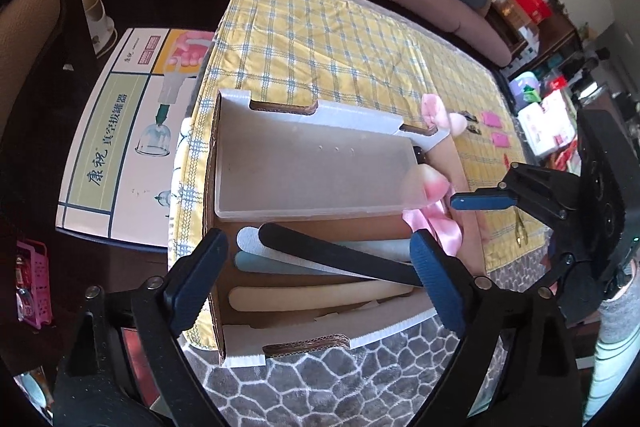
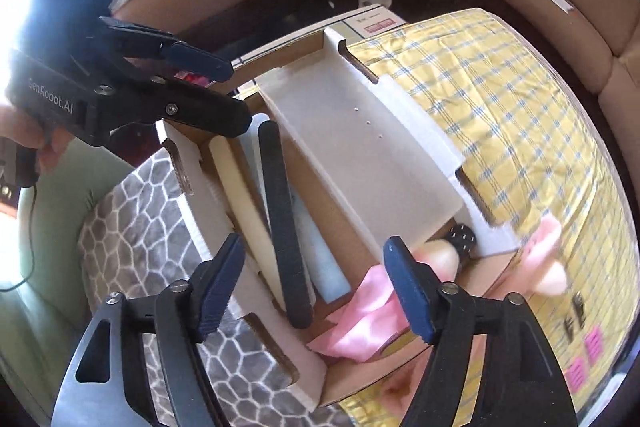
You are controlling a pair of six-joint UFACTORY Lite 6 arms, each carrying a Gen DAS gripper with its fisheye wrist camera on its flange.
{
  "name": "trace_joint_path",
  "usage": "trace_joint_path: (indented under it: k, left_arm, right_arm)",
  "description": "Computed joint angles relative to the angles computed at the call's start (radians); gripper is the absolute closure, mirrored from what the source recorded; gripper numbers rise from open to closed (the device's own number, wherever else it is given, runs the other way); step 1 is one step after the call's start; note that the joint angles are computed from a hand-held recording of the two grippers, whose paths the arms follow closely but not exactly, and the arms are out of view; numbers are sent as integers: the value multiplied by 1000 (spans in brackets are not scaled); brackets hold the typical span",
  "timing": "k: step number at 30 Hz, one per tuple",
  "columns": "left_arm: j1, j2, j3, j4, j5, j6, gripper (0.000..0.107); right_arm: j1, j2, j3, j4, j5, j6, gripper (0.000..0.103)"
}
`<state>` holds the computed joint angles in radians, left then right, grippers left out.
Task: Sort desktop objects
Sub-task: 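Withdraw both tools from the box, then move the right tool to the pink towel and grasp it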
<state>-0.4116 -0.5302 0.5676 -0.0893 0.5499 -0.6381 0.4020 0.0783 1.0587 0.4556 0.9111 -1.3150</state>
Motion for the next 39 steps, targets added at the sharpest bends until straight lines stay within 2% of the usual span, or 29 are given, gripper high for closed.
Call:
trace_joint_path:
  k: [1, 6, 11, 17, 22, 27, 34, 39]
  left_arm:
    - [-26, 1, 5, 49, 7, -54, 6]
    - [-152, 19, 39, 226, 57, -267, 4]
    - [-236, 48, 85, 295, 98, -356, 4]
    - [-326, 115, 173, 386, 159, -464, 4]
    - [-408, 225, 282, 439, 173, -532, 4]
    - [-449, 423, 456, 428, 132, -528, 4]
    - [-471, 761, 798, 395, 109, -442, 4]
    - [-473, 1047, 1131, 345, 196, -339, 4]
  right_arm:
    - [-12, -20, -25, 5, -5, -1, 24]
    - [-89, -102, -100, 54, 3, -35, 19]
    - [-180, -157, -126, 83, 46, -60, 2]
    - [-285, -228, -155, 94, 78, -93, 0]
    - [-462, -250, -158, 140, 109, -184, 0]
    - [-681, -148, -66, 143, 120, -244, 0]
    - [-928, 130, 249, 174, 166, -230, 0]
    - [-1025, 307, 424, 232, 202, -206, 0]
